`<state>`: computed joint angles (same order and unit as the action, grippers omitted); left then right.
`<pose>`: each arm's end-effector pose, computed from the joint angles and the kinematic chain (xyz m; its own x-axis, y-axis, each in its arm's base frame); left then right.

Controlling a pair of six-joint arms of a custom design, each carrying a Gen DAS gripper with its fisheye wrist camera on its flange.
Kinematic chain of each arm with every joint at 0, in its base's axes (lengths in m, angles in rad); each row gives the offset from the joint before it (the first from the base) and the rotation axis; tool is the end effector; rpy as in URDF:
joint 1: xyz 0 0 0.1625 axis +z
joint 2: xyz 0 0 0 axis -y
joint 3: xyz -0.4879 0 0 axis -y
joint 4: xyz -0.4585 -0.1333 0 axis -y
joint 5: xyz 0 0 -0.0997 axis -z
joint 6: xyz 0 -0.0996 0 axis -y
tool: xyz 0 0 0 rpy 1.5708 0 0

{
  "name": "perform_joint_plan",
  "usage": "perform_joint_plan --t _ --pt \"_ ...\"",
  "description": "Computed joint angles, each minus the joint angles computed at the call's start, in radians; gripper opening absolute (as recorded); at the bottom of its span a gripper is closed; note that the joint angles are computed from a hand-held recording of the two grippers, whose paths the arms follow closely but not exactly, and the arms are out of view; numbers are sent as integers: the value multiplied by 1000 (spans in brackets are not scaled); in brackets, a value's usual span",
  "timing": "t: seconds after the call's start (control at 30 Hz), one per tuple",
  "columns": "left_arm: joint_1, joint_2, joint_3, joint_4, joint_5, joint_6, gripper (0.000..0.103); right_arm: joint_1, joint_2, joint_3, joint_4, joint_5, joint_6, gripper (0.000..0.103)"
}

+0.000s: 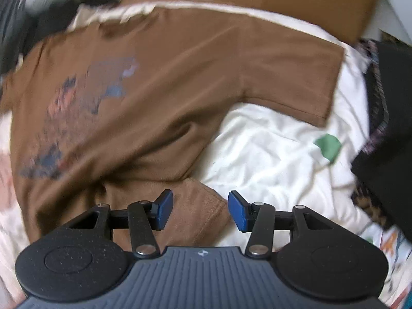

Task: Fold clothes
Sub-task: 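Lower both open tools toward the hem of the brown T-shirt, then close the right tool on the brown T-shirt hem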

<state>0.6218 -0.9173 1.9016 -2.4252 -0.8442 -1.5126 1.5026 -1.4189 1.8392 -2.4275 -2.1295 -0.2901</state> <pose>-0.4037 -0.5347 0.0813 -0.8259 -0.5384 -0.1676 -0.3179 0.6901 -0.6501 0.0382 -0.6225 0.4233 -0.8137 0.0109 0.5812 -0.1784 0.9469 -0.2676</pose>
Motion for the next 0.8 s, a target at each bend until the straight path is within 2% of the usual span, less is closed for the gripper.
perform_joint_plan --t 0.1,0.2,0.3,0.4,0.43,0.5,0.57,0.8 --pt "5 9 6 -25 -14 24 62 -8 20 -17 28 0 -25 54" --pt "5 19 -7 17 -29 38 62 -17 41 -33 46 -15 -55 54" --pt "-3 20 -1 24 -37 41 63 -35 58 -60 119 -18 -44 54" --pt "-13 15 9 36 -45 35 64 -53 53 -58 118 13 -42 52" --pt "-15 13 13 36 -51 30 64 -56 50 -57 117 27 -49 46" --pt "-19 9 23 36 -63 21 64 -60 44 -56 126 56 -72 25" --pt "-22 9 27 39 -66 4 64 -58 40 -62 165 58 -70 8" --pt "-21 27 34 -44 -50 -22 67 -28 -9 -54 308 41 28 4"
